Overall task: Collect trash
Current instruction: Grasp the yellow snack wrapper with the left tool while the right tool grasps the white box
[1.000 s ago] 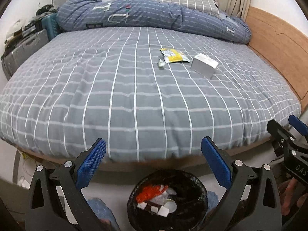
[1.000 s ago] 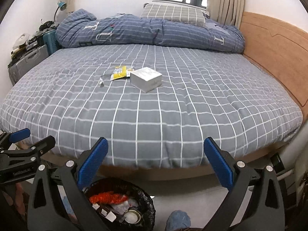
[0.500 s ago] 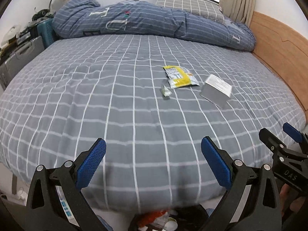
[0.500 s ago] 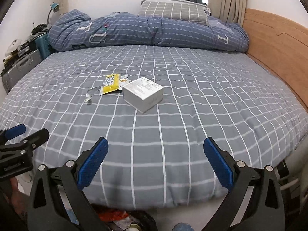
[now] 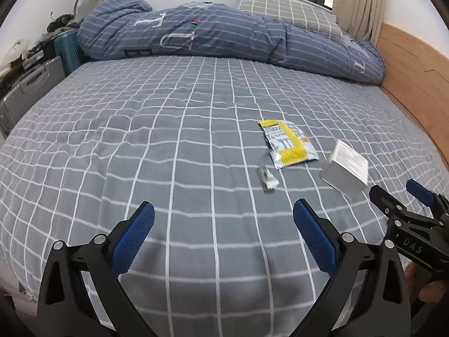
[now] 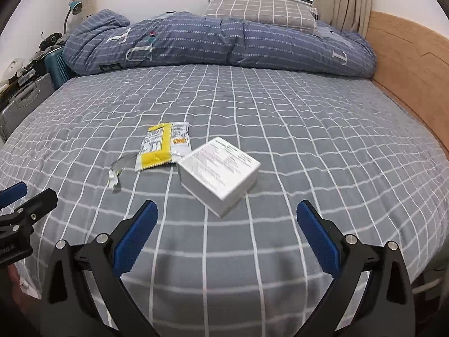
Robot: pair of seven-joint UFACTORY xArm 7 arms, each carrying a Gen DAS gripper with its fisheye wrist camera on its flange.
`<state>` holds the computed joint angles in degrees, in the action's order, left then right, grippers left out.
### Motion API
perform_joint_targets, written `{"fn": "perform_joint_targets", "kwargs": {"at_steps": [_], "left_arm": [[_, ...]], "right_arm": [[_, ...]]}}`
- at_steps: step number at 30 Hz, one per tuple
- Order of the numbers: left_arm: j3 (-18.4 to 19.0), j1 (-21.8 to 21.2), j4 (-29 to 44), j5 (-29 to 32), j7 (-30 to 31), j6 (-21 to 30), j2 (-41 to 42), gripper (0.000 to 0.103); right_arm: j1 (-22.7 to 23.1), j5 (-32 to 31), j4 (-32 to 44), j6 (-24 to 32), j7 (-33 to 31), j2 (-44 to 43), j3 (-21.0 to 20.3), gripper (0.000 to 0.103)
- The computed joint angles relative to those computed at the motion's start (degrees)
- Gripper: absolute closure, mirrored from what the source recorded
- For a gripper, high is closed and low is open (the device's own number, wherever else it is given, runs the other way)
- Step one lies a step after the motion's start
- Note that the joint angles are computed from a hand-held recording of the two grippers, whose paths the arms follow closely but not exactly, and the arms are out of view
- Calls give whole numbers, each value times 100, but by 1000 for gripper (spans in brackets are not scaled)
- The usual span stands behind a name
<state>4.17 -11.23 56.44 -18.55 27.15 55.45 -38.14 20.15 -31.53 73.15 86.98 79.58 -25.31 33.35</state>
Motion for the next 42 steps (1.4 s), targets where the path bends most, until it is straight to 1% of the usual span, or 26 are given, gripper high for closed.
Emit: {"fn": "perform_joint_targets", "kwargs": {"at_steps": [4,9,12,15,26,27,29,32,36,42], "left_arm": [[-63,-24,131,-5,12,-178,285,6],[-127,-21,316,-9,-11,-335,661,6],[-154,-14,423,-17,-9,-407,859,6],[-188,1,510,-7,6,-457,1010,6],[-248,46,690,-7,52,-511,1292,6],[-262,44,694,-2,58,-510,1308,6],[-284,40,688,0,60,-518,1313,6],[-327,27,704,-9,3,-538,1344,6],[-419,-24,752,-29,-136,-568,1410,6],[-644,-199,828,-21,-426,-613,1556,6]], "right_arm": [[-10,217,-152,-430,-26,62,-351,8],[-98,243,-174,-573,40,250,-549,8],[-111,362,-283,-797,139,246,-732,8],[-140,411,-308,-921,192,293,-812,8],[-163,514,-422,-1155,517,406,-1012,8],[-171,514,-478,-1187,550,358,-1028,15],[-165,566,-624,-1368,487,236,-1100,16],[-180,617,-656,-1412,305,170,-1089,18],[-239,642,-688,-1406,166,-10,-1048,23],[-412,688,-878,-1307,-34,-490,-1010,24]]}}
